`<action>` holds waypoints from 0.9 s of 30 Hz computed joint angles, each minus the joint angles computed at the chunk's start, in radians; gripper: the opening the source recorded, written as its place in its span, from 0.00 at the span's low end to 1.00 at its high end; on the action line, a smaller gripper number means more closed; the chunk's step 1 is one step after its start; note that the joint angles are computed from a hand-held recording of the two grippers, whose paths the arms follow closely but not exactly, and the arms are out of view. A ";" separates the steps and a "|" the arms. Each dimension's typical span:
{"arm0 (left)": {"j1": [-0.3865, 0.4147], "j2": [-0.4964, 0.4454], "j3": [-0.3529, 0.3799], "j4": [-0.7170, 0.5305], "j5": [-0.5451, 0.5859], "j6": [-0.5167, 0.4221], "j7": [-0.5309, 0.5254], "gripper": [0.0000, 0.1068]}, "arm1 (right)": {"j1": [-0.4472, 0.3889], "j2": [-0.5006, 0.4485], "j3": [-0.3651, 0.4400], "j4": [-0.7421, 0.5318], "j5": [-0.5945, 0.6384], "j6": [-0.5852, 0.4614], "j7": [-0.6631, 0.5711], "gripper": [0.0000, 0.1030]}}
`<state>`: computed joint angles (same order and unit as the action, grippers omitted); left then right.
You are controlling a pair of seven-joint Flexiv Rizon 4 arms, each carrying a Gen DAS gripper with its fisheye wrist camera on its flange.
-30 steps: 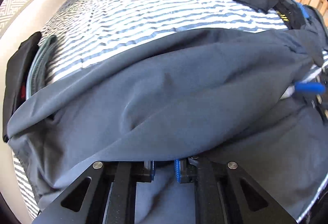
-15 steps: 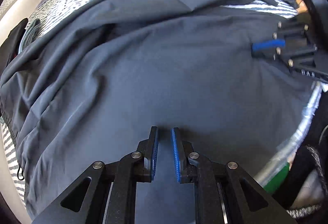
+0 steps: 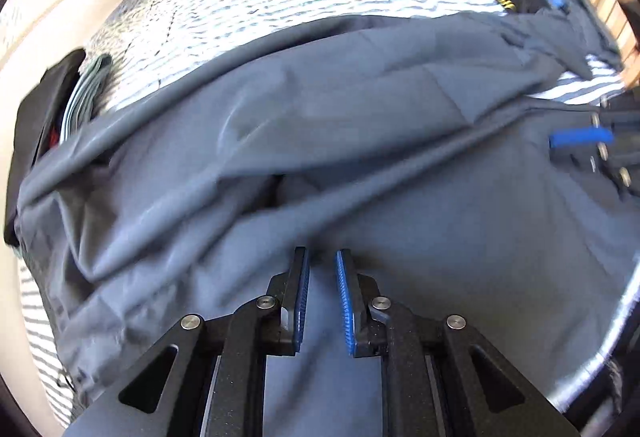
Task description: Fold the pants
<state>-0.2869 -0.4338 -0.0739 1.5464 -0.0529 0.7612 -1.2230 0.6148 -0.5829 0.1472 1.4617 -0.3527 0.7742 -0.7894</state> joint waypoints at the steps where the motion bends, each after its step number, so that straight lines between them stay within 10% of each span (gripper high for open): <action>1: 0.015 0.027 -0.011 0.031 -0.031 -0.006 0.022 0.15 | -0.024 0.025 0.033 0.035 0.038 0.052 -0.033 0.07; 10: 0.024 0.150 0.015 0.238 0.013 0.039 0.045 0.16 | 0.045 -0.040 0.068 -0.021 0.083 0.018 -0.179 0.04; 19: -0.025 0.015 0.081 0.001 0.235 0.018 -0.182 0.16 | 0.052 -0.095 -0.072 -0.087 -0.055 -0.034 -0.006 0.03; 27: 0.037 0.100 -0.026 0.110 -0.019 0.027 -0.015 0.16 | -0.054 -0.064 0.010 -0.069 0.088 0.104 -0.038 0.08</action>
